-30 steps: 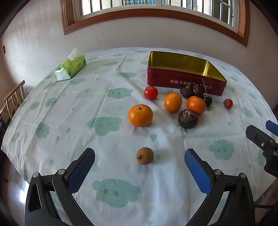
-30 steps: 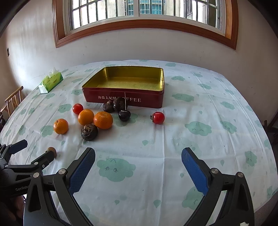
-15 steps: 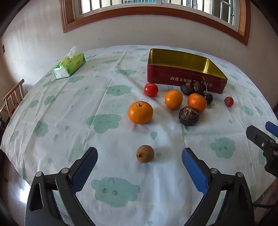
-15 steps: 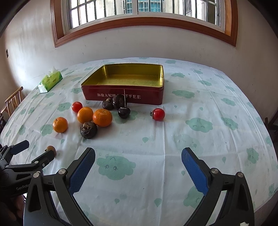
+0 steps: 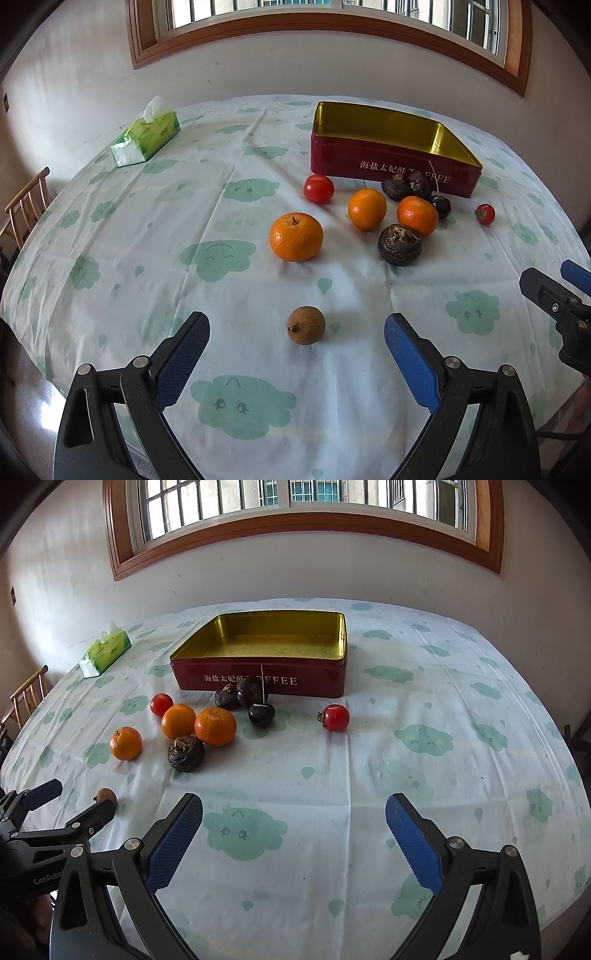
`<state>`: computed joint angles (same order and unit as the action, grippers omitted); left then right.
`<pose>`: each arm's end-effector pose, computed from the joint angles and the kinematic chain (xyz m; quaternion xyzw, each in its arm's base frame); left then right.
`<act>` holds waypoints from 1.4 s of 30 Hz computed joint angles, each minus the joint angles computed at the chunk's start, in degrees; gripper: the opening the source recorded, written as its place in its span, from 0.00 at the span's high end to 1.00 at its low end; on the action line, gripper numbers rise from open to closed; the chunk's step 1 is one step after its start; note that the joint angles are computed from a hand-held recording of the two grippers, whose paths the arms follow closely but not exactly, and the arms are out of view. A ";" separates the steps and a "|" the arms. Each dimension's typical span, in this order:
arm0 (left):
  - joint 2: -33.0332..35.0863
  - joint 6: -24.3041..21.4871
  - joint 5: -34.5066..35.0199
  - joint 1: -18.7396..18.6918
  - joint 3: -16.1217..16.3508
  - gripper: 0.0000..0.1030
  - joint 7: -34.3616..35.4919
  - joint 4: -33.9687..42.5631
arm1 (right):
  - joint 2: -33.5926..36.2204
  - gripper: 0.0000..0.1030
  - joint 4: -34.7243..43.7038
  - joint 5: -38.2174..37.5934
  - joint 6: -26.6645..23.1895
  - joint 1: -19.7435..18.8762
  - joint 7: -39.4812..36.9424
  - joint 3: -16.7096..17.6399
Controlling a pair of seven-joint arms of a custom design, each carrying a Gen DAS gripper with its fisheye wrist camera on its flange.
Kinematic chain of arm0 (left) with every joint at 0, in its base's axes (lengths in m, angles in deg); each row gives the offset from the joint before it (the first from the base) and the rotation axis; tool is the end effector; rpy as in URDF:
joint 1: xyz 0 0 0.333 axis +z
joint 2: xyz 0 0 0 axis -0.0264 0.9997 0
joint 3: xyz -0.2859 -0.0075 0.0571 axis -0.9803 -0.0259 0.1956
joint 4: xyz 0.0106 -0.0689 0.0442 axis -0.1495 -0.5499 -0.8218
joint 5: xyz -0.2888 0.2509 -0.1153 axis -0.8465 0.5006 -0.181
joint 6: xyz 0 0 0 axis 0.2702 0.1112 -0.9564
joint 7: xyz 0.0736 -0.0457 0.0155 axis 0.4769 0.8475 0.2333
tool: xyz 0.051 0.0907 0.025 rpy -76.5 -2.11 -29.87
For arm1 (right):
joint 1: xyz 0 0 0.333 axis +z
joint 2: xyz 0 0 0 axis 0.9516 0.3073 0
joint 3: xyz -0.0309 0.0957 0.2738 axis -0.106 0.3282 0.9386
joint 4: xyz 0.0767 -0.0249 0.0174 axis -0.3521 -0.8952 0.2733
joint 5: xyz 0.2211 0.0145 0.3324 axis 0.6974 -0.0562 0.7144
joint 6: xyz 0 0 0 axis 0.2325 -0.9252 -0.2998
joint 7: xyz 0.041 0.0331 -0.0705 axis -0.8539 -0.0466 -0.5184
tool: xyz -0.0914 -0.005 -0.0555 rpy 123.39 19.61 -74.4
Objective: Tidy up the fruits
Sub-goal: 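Move the left tool toward the brown longan on the cloth, then close the left tool on the longan while the right tool grasps the red tomato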
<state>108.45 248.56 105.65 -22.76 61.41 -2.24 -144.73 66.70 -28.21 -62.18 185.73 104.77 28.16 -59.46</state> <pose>0.6156 -0.2295 0.2443 -0.7444 0.5818 -0.1998 0.2598 0.6661 0.3628 0.2659 -0.7503 0.5563 -0.2047 0.2929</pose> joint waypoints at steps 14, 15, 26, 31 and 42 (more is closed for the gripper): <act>1.05 2.39 -2.59 -0.08 0.66 0.21 1.72 0.39 | 0.57 0.07 1.06 1.93 -1.72 -2.10 -1.96 2.62; 1.02 2.87 -2.77 -0.06 0.78 0.22 1.65 0.15 | 0.71 0.08 1.23 2.14 -1.92 -2.33 -2.29 2.92; 2.58 5.84 -9.46 0.39 1.68 0.47 5.34 -0.27 | 3.55 0.13 4.56 5.98 -4.17 -5.46 -6.08 6.43; 3.40 6.62 -10.99 -0.99 3.25 0.62 6.83 0.23 | 5.72 0.15 7.59 7.08 -5.84 -6.11 -7.59 6.83; 4.55 7.02 -11.89 -2.59 5.44 0.75 7.89 1.85 | 12.70 0.23 19.25 7.30 -11.20 -6.08 -10.54 6.09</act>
